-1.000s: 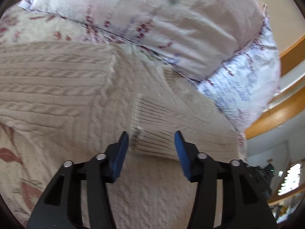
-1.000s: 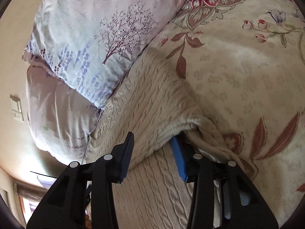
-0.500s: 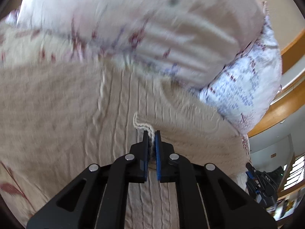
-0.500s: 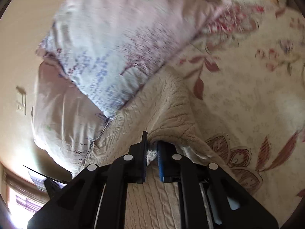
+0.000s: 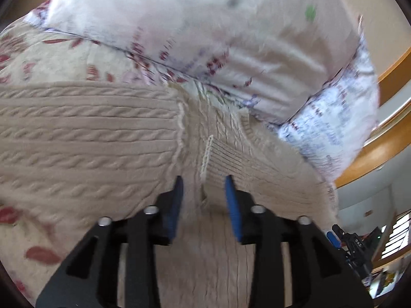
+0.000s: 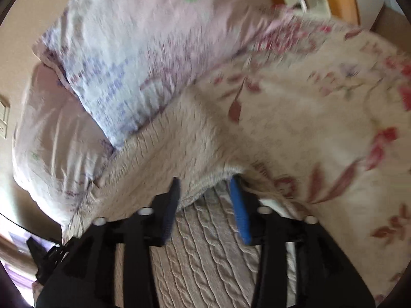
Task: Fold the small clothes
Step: 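Open the right tool to release the sleeve while the left tool grasps the other sleeve, then fold the held sleeve with the left tool across the sweater front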
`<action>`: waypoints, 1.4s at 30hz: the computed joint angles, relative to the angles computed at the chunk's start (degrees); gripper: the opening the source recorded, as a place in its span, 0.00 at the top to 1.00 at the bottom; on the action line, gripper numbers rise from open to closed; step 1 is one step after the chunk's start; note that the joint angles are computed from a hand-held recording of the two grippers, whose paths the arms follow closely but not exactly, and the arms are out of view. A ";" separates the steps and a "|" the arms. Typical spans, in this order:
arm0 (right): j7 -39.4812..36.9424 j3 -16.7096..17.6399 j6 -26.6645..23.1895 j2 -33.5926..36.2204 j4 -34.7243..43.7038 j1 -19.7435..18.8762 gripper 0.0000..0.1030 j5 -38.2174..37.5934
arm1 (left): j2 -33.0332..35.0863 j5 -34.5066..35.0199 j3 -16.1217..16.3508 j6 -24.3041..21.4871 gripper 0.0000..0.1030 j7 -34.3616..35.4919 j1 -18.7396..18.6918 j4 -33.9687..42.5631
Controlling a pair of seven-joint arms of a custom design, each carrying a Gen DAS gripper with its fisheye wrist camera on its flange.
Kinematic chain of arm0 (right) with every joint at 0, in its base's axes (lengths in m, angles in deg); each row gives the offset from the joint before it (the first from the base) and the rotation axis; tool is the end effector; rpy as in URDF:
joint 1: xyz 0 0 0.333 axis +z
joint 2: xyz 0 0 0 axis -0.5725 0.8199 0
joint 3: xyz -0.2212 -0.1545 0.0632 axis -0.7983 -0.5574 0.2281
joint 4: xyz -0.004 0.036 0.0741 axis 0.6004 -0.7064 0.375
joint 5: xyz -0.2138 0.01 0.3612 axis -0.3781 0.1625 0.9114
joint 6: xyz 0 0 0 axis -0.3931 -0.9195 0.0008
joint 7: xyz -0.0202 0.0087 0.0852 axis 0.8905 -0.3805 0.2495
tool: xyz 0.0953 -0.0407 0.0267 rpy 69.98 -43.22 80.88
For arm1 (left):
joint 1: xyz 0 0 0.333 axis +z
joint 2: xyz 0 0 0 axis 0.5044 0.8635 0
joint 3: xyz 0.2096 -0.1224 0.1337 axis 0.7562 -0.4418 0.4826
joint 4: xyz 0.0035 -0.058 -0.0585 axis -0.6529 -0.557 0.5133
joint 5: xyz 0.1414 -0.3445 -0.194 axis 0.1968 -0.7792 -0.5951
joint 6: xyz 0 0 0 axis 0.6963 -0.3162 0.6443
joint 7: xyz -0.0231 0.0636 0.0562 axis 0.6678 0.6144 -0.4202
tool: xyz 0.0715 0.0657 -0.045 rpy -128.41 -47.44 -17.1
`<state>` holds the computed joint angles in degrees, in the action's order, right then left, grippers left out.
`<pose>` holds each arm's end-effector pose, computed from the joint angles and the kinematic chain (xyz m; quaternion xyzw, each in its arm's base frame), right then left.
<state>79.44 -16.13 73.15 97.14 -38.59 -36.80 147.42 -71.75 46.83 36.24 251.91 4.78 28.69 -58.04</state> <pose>0.6753 0.0199 0.3296 -0.5680 0.6668 -0.0227 0.4819 0.5421 0.0287 0.4154 -0.8334 0.3956 -0.3764 0.0853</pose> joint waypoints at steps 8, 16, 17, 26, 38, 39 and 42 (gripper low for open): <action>-11.20 -0.39 0.46 -3.17 -2.06 2.06 0.38 5.27 | -18.40 12.56 -3.28 1.51 0.60 -15.55 9.17 -17.46; -10.14 -0.29 -4.53 -3.95 -3.88 3.53 0.38 -0.10 | -23.73 16.02 0.72 0.92 0.61 -27.79 13.09 -24.13; -10.42 -0.30 -4.47 -4.18 -4.18 3.72 0.38 -0.38 | -23.56 15.69 2.24 1.53 0.61 -28.14 12.04 -24.36; -11.61 -0.62 -4.98 -4.94 -5.06 4.29 0.37 -1.22 | -23.09 7.88 15.78 11.32 0.68 -28.19 2.29 -26.37; -13.16 -0.92 -7.11 -4.96 -5.18 3.76 0.37 -0.54 | -21.76 16.60 4.67 12.75 0.93 -35.86 12.32 -24.77; -13.40 -0.96 -7.28 -5.01 -5.21 3.70 0.37 -0.33 | -21.87 17.45 5.72 14.16 0.93 -35.03 10.33 -24.06; -14.14 -1.12 -7.81 -5.20 -5.34 3.55 0.37 0.21 | -20.89 20.05 9.74 17.84 0.94 -31.97 2.87 -21.09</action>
<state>65.30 -17.25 65.34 91.94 -43.93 -33.25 147.64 -92.64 66.88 45.98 269.75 -27.18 31.56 -79.14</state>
